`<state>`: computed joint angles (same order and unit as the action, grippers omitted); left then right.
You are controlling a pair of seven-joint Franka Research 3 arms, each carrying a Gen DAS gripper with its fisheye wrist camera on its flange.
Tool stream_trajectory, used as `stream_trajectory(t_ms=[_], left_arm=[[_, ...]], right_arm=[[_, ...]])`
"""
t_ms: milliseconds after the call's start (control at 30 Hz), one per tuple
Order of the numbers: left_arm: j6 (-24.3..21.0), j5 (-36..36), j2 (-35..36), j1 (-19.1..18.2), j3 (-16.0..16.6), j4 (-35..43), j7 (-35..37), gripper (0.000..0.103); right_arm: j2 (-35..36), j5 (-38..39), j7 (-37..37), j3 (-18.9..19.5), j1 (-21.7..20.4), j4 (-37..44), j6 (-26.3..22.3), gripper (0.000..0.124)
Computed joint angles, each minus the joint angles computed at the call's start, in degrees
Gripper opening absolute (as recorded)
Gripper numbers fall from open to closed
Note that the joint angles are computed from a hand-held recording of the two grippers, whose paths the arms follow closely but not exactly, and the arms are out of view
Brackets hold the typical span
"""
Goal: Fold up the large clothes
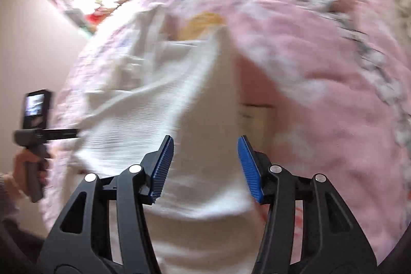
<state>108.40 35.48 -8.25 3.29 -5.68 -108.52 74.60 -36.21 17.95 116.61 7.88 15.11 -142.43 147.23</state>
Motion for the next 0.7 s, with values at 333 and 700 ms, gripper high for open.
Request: stream_trajectory(t_ms=[333, 700], left_arm=[[-3.45, -1.16, -0.11, -3.48, -2.28, -0.61, 0.09, 0.096], [9.13, -4.61, 2.99, -3.28, -0.57, 0.13, 5.47, 0.096]], right_arm=[[16.38, 13.08, -15.76, -6.95, 6.37, 7.05, -1.29, 0.045], [24.61, 4.27, -6.15, -4.07, -0.40, 27.54, -12.69, 0.061]])
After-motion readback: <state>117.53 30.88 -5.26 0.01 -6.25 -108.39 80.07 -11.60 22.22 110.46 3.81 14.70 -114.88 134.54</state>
